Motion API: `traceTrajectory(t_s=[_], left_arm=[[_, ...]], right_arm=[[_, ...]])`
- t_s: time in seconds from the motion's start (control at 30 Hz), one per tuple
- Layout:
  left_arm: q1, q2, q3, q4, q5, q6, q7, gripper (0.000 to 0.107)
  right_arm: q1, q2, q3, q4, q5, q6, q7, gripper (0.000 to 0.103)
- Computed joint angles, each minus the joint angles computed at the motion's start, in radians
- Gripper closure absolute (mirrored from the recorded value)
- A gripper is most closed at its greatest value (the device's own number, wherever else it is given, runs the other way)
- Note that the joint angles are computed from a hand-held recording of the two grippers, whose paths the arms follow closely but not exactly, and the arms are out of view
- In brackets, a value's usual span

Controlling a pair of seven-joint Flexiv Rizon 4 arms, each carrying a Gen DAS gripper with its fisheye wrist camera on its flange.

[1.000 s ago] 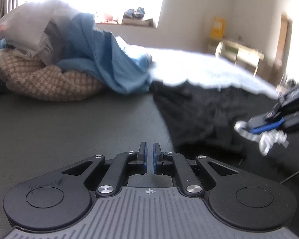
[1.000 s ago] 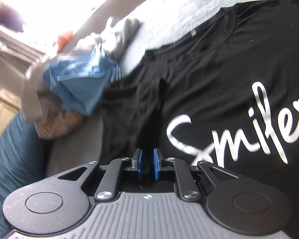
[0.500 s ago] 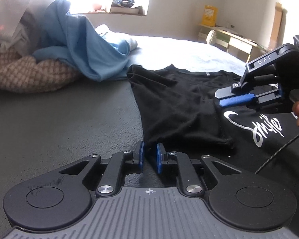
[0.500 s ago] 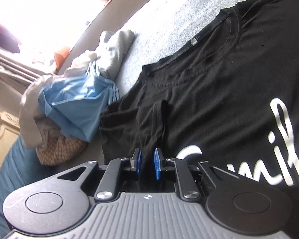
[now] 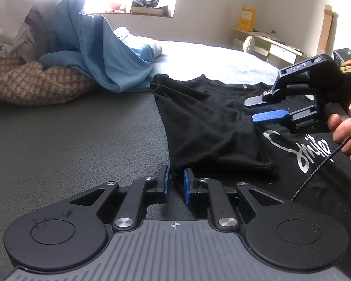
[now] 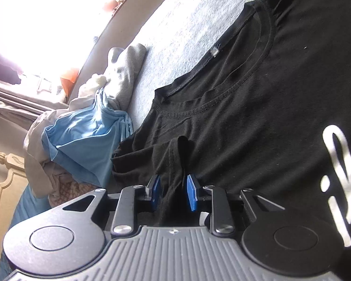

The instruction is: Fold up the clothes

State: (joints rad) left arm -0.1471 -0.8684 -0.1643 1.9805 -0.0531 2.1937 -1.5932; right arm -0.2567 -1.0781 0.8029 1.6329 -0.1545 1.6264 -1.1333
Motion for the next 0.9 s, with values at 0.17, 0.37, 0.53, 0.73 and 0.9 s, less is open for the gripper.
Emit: traceTrajectory(t_s=[0.17,0.37,0.53,0.73,0.9], left_arm=[[-0.002,-0.001,0.003,0.0,0.0,0.003,0.001,0.094],[-0.004,-0.002,0.004,0.0,-0.002,0.004,0.001,0.094],[-0.004,-0.004,0.004,0.0,-0.002,0.008,0.001,0.094],[-0.008,-0.003,0.007,0.001,-0.01,0.008,0.0,0.094],[-0.008,-0.005,0.007,-0.001,-0.011,0.009,0.0,0.094]], right_arm=[[-0.009,-0.014,0.015,-0.013,0.01,-0.016,-0.006,0.072],[-0.082,-0.074,0.131,-0.016,0.009,-0.033,-0.071,0.071],[-0.109,-0.1,0.177,-0.019,0.017,-0.049,-0.102,0.071],[-0.16,-0.147,0.252,-0.015,0.033,-0.064,-0.151,0.071],[-0.133,-0.121,0.216,-0.034,0.066,-0.106,-0.159,0.071]])
